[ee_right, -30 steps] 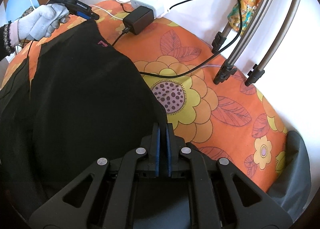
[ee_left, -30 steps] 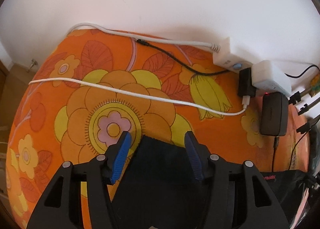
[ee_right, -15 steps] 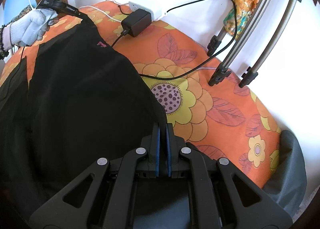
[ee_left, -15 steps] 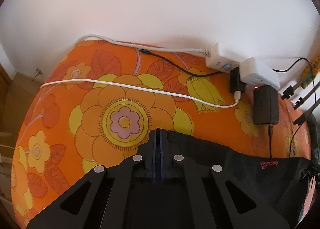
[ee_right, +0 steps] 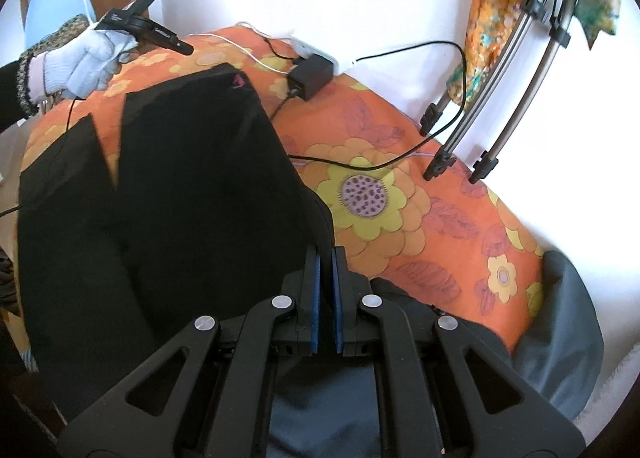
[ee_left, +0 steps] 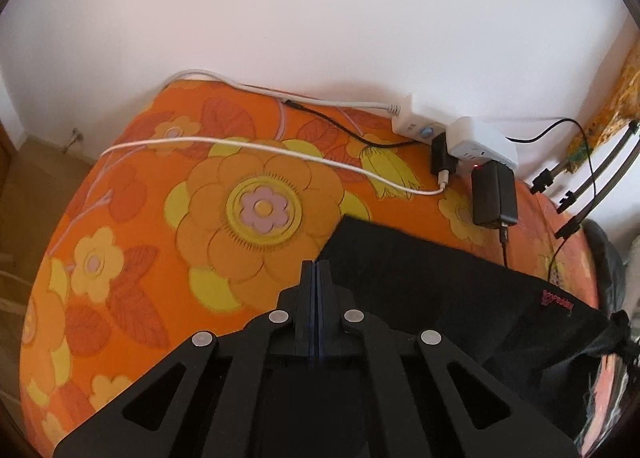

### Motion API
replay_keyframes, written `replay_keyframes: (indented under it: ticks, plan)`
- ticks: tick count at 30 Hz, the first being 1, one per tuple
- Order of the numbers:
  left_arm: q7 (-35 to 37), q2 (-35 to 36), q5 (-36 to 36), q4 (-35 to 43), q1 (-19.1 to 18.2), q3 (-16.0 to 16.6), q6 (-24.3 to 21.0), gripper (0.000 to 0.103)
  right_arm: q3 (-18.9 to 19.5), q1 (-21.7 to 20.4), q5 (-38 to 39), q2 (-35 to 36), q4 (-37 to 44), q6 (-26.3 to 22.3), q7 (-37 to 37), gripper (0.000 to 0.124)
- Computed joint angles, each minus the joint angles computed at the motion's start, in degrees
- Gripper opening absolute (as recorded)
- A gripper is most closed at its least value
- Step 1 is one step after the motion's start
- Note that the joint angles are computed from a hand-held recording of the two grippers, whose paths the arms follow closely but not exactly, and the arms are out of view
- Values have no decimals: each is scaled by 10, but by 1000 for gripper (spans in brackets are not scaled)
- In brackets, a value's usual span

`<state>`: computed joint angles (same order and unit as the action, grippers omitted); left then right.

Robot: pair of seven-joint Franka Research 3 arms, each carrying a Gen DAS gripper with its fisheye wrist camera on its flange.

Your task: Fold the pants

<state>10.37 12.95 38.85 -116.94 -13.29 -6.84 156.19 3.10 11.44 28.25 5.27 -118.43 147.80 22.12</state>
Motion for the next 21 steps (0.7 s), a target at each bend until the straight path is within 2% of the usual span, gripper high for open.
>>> replay_keyframes:
  ticks: [4,8,9,12,18,21]
  plan:
    - [28,-16,-34,-7,4,-16,17,0,1,5,23,-47,-48,-11,-16,6]
    - [84,-9,-80,28,3,-31,22,1,0,20,35,-92,-106,-9,-36,6]
    - [97,-6,-91,38,1,-35,20,7,-2,23,34,-97,-114,-11,-37,6]
    - [148,12,-161,65,6,-52,20,37,-2,33,28,-115,-147,1,-51,5]
    - [222,67,-229,152,-8,-66,-35,37,-7,50,30,-148,-201,7,-81,5]
    - [257,107,-269,214,-11,-71,-87,38,-10,58,30,-164,-224,15,-99,5]
